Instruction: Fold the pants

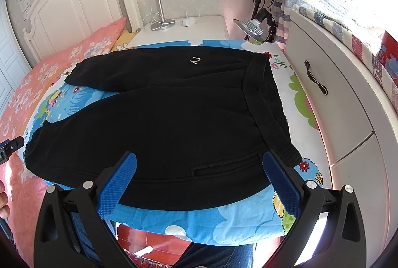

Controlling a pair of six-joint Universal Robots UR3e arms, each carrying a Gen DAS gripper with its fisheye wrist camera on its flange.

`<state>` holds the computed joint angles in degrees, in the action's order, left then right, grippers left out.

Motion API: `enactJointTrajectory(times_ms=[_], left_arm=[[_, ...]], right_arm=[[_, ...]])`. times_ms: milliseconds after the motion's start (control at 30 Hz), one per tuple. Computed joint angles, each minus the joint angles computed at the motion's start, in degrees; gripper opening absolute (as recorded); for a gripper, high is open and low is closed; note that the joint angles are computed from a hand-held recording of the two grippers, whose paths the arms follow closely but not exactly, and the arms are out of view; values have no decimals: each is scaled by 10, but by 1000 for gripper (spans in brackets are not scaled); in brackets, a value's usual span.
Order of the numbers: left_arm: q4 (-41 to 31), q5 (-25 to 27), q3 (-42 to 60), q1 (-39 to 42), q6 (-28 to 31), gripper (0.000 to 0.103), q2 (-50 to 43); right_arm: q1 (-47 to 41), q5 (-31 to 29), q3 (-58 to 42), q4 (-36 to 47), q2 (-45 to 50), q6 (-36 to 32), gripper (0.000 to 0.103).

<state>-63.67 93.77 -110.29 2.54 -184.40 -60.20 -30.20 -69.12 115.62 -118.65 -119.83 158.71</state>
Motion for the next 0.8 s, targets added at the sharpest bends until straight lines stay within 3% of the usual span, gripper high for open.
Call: enactJointTrajectory(times_ms=[800], left_arm=[[13,1,-25,-4,-4,102,9]], right_arm=[[15,-10,-6,-4,12,9,99]])
